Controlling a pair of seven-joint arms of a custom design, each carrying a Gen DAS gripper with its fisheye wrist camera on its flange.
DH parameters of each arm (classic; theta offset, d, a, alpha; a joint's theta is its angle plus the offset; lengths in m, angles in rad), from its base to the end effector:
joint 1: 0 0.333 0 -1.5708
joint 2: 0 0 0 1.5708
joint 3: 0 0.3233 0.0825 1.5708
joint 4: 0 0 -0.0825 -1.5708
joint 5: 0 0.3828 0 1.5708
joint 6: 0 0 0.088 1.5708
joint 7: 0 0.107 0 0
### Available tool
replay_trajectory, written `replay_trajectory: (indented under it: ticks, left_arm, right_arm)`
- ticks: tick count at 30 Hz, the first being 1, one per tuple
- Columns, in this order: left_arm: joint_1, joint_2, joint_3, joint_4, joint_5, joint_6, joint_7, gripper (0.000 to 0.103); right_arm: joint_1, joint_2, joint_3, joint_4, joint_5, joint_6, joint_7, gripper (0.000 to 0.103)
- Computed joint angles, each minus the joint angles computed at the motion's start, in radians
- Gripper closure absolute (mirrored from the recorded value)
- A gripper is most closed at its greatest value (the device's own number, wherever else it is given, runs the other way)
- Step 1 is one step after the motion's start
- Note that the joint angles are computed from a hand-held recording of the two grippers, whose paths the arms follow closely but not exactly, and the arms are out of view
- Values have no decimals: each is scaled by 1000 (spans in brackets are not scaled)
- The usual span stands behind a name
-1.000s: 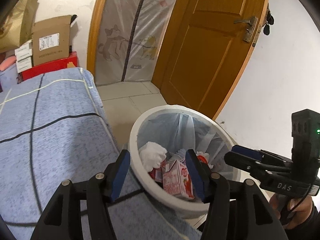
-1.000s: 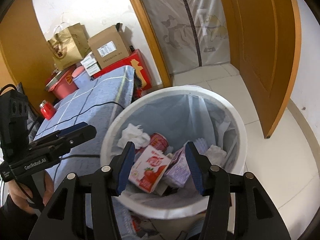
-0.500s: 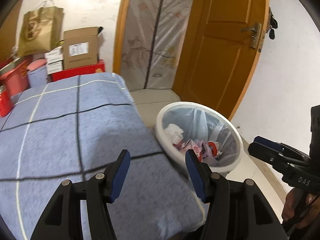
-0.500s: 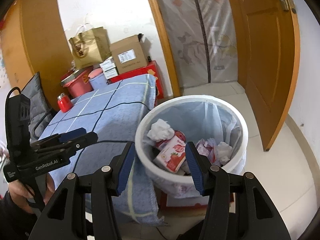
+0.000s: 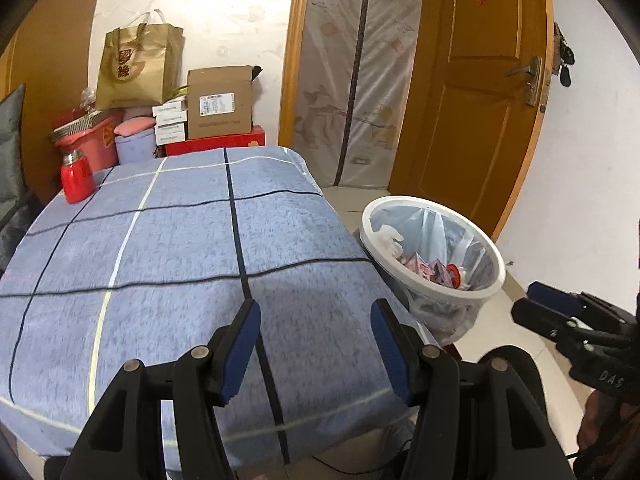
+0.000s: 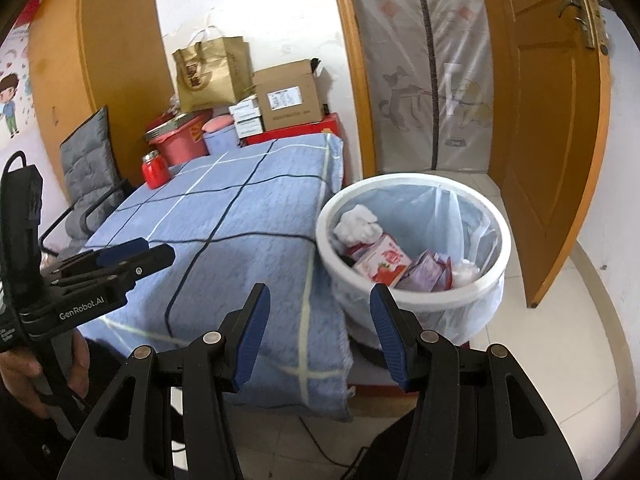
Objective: Collect trash
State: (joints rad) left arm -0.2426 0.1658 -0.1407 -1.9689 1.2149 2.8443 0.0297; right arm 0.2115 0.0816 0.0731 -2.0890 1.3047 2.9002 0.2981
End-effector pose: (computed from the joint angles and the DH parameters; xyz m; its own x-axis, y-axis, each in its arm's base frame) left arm 0.5583 -0.2742 0.4526 0.0446 -0.9914 0.1230 -0.6019 -0.1250 -0.7887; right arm 0.5761 0.1075 0.4428 0.4324 -0.8860 -0.1672 -0.6038 -0.1468 -0.7835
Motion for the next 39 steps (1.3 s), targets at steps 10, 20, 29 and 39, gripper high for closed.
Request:
replay_trajectory:
  ticks: [10,20,29,39]
  left_arm:
    - [18,-105,-29,-114,41,-30,-99,46]
    - [30,-106,-43,-115,23,-28,-84,46]
    - [27,-100,-42,-111,18,-28,-78,46]
    - [23,-101,-43,-112,32,-37,-95,46]
  right_arm:
    - [30,-56,1,-65,70,14,-87,50]
    - [40,-55,-5,-64,78,24,-86,50]
    - [39,-57,-6,-63,65,23,-75,50]
    - [39,-58,-7,-64,64,22,-74,50]
